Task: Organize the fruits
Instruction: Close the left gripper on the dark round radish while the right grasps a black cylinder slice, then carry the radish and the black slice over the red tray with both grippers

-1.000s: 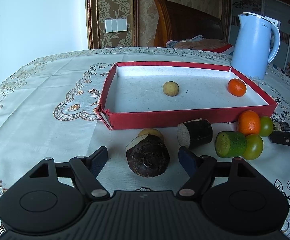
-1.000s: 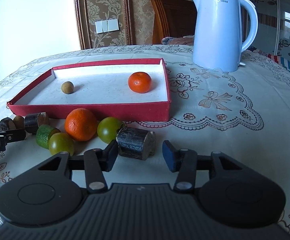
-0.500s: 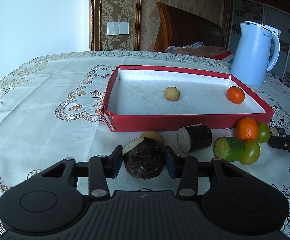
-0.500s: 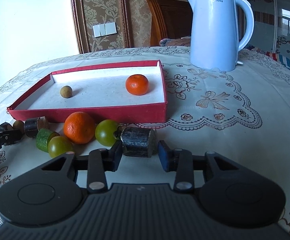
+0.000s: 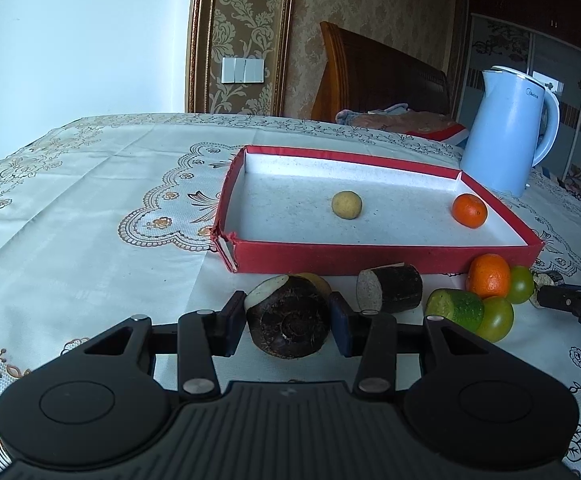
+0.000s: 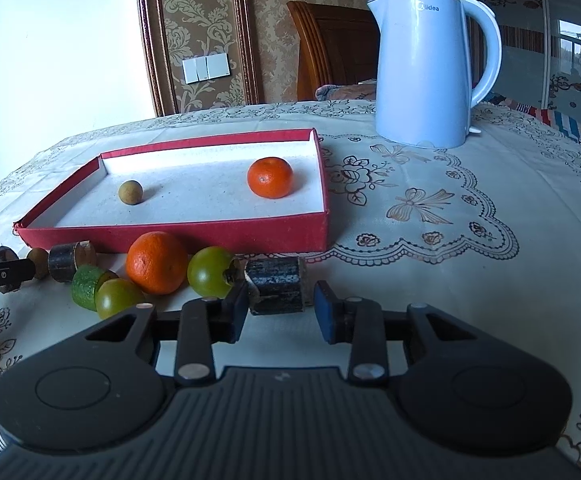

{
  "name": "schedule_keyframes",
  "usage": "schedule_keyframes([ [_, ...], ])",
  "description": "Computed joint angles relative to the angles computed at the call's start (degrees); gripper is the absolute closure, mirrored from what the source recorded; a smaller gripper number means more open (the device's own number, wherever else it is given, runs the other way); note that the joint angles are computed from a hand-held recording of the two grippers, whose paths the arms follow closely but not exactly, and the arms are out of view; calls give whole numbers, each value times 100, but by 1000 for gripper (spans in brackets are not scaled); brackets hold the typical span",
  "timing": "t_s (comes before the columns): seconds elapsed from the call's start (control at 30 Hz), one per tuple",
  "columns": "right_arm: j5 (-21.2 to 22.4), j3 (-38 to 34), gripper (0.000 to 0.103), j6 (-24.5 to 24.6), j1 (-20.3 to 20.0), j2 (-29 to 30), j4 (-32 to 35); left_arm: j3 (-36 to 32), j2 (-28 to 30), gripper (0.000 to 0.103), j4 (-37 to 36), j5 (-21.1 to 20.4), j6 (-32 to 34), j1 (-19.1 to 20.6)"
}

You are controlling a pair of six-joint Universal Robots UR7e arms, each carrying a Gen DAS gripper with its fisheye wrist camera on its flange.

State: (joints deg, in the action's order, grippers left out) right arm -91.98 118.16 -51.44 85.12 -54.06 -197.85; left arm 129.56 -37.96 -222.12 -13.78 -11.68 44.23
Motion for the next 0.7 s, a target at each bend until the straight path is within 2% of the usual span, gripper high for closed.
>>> schedule_keyframes([
  [0.7,175,150,75,-81,-50,-54,-345,-24,40,60,-135,21,133,-27],
])
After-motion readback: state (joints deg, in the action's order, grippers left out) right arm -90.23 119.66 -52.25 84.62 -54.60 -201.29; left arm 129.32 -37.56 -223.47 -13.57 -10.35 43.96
